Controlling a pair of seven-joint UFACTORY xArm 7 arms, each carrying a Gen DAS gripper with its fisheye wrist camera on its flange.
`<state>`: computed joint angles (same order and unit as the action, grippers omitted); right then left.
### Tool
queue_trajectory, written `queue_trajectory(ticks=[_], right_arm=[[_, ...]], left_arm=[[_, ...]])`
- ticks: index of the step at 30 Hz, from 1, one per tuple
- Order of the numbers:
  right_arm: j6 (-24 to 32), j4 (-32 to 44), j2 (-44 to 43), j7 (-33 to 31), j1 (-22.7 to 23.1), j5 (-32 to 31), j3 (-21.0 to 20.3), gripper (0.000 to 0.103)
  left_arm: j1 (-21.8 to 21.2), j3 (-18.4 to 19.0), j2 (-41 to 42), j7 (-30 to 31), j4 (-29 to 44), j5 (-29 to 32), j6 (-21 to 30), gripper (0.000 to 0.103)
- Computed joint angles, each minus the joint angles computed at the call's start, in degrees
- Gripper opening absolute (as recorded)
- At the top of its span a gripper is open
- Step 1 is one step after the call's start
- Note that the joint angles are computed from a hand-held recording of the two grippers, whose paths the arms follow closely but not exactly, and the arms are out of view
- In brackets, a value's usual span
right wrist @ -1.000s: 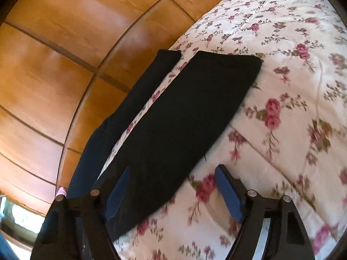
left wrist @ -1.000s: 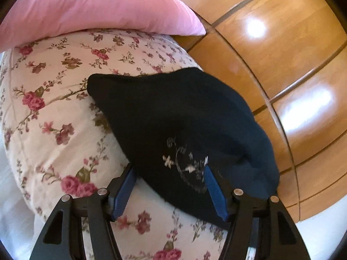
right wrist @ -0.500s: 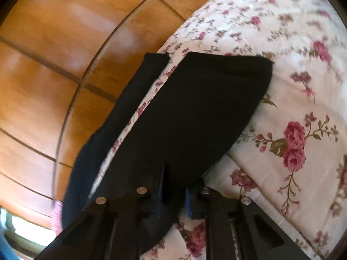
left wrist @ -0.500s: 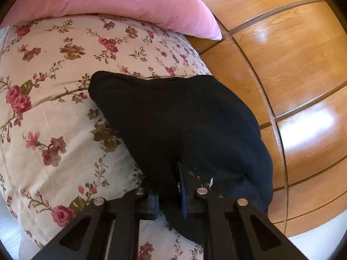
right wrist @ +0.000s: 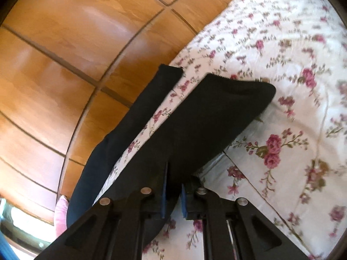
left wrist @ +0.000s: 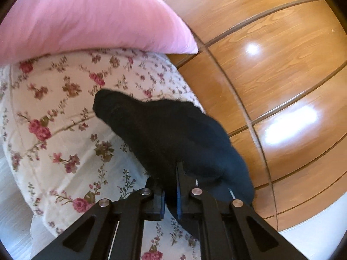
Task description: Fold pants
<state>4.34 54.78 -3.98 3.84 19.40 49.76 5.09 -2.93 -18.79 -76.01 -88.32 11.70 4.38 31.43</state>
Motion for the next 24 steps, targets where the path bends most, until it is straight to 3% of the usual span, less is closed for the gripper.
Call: queue_trajectory(ticks=[14, 20, 24], right_arm=[[0.80, -11.97, -12.84, 4.65, 4.58, -6.82, -5.11, 0.010], [0.22, -14.84, -14.33, 8.40, 5.92, -11.73, -6.73, 0.010], [0.83, -15.66, -12.94, 12.44, 3.37, -17.00, -5.02, 0.010]], left_arm=[[-6.60, -2.59, -13.42, -1.15, 1.97, -1.92, 17.17, 0.007], [-8.75, -3.13, -14.82, -1.39, 0.35, -3.39, 20.81, 0.007], [-10.28, -2.87, -12.46, -0.13, -0.25, -3.48, 23.23, 0.008]])
